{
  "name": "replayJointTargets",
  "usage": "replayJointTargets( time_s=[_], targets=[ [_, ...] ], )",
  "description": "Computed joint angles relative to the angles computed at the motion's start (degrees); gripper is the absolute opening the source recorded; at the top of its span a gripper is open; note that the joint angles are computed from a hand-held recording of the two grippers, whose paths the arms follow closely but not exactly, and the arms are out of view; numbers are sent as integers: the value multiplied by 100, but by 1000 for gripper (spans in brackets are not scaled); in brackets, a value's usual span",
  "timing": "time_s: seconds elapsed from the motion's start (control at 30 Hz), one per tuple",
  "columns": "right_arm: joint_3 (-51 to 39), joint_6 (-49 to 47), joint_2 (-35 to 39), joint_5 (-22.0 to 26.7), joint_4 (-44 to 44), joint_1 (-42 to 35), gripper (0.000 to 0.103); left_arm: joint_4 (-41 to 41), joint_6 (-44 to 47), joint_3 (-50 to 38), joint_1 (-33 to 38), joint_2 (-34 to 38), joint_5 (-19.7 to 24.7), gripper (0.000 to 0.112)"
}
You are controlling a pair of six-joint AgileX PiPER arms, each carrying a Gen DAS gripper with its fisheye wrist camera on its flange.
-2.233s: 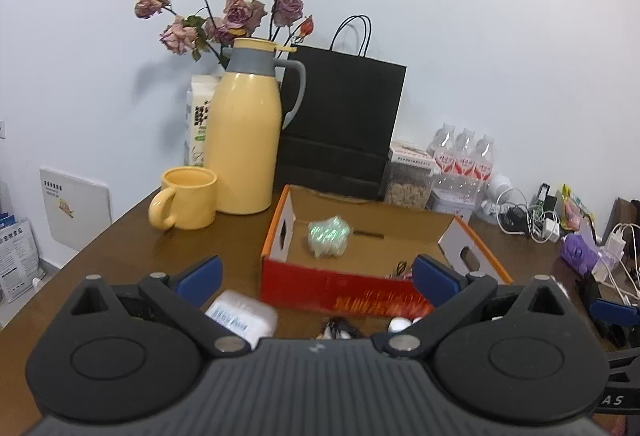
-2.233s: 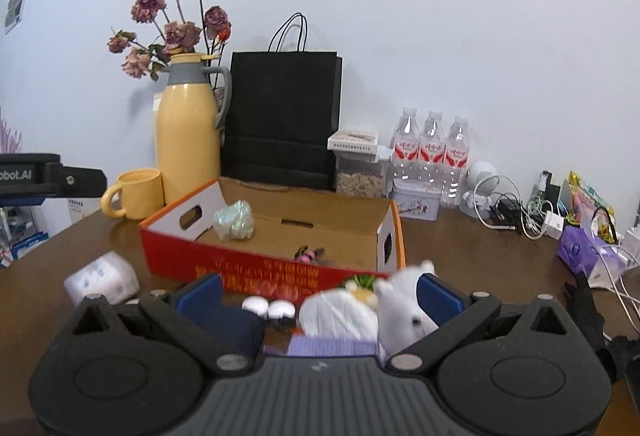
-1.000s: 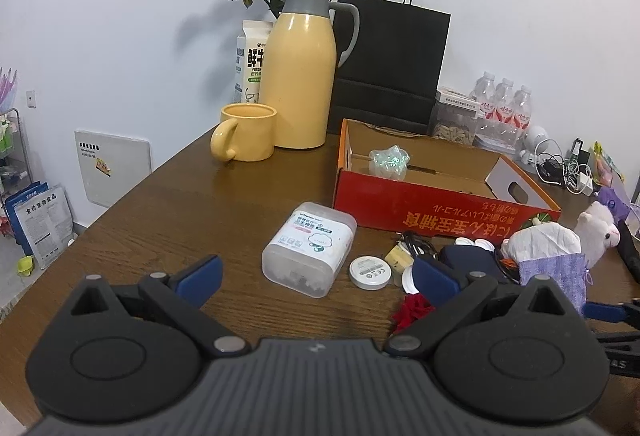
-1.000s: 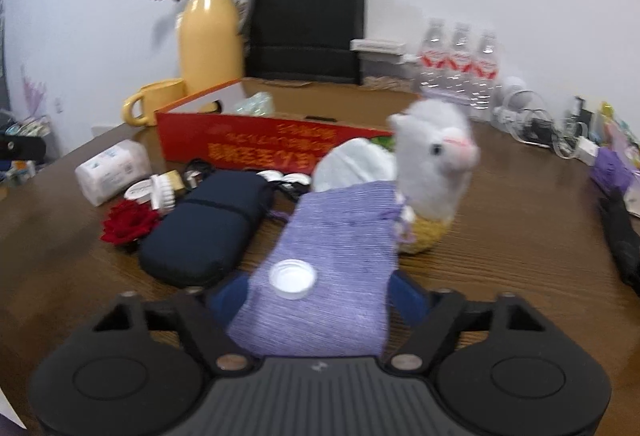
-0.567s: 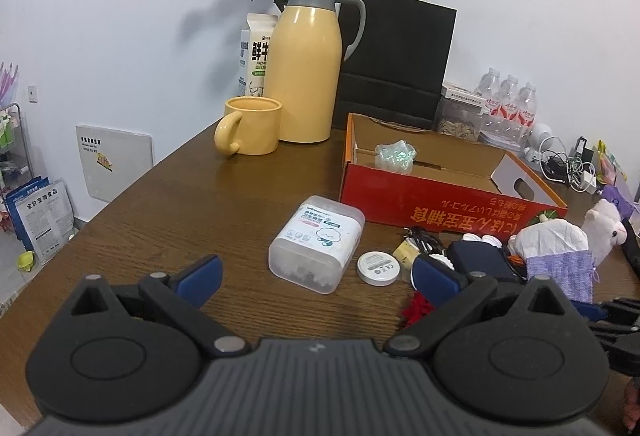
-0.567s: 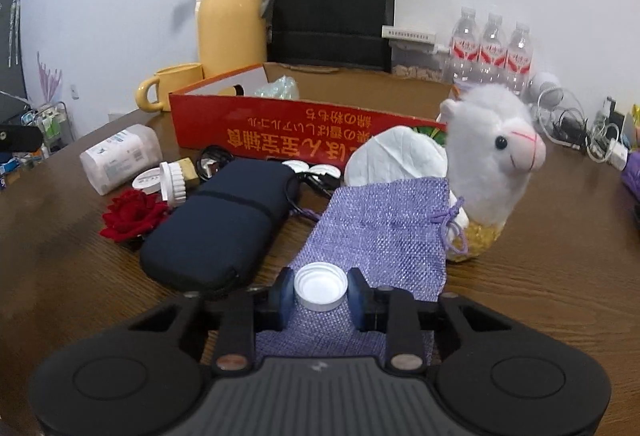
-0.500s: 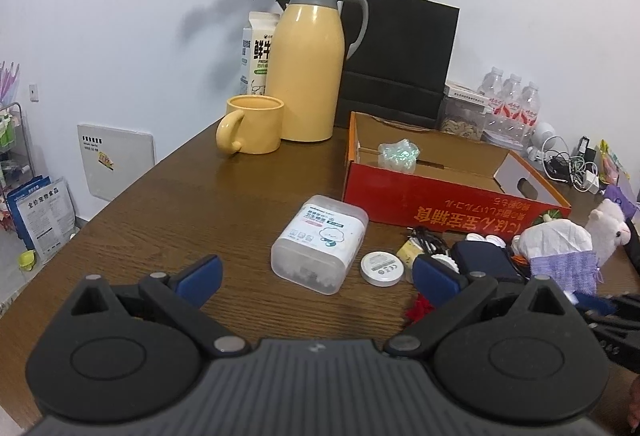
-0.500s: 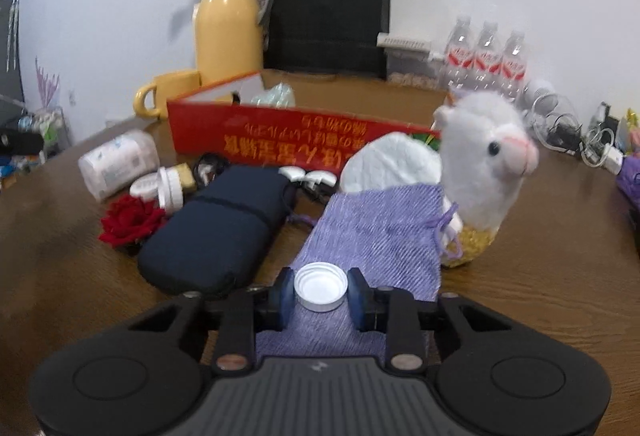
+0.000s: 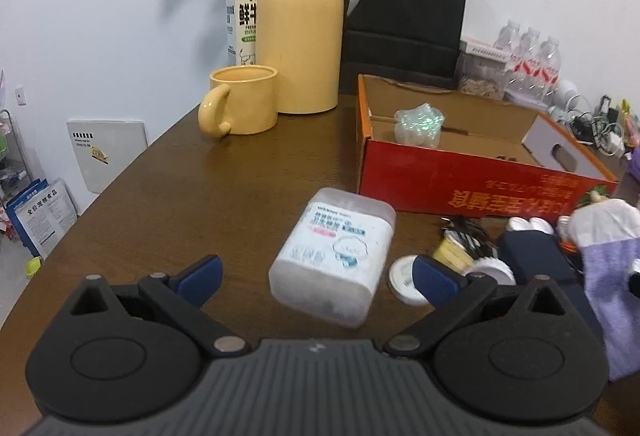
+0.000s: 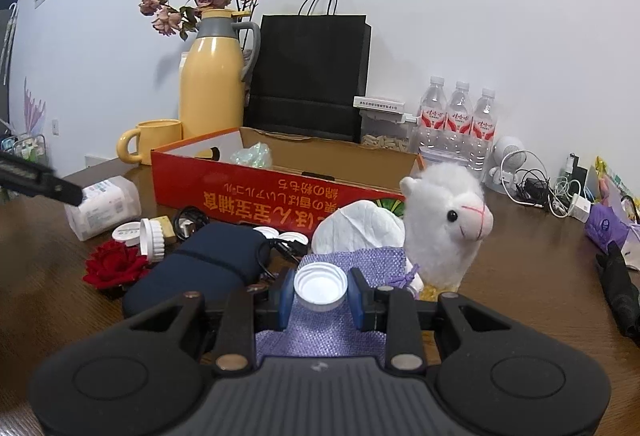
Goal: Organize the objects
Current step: 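Grasp the clear cotton-swab box with the left gripper while the right gripper carries the cap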
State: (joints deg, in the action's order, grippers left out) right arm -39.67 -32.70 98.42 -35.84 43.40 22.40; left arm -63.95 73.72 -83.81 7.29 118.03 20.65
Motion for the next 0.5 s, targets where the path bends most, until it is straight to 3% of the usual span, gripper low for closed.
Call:
replayJointTargets(
  time_s=[0.17, 0.4, 0.5],
  targets=[
    [-6, -133, 16, -42, 107, 57, 27, 1349, -1435, -744, -254, 504, -48, 103],
    [-35, -63, 4, 100, 45, -23, 27, 1550, -1872, -1147, -277, 835, 166, 102],
    [-46, -40, 4, 134, 24, -38, 27, 1050, -1463, -1166, -173, 904, 352, 74]
  ],
)
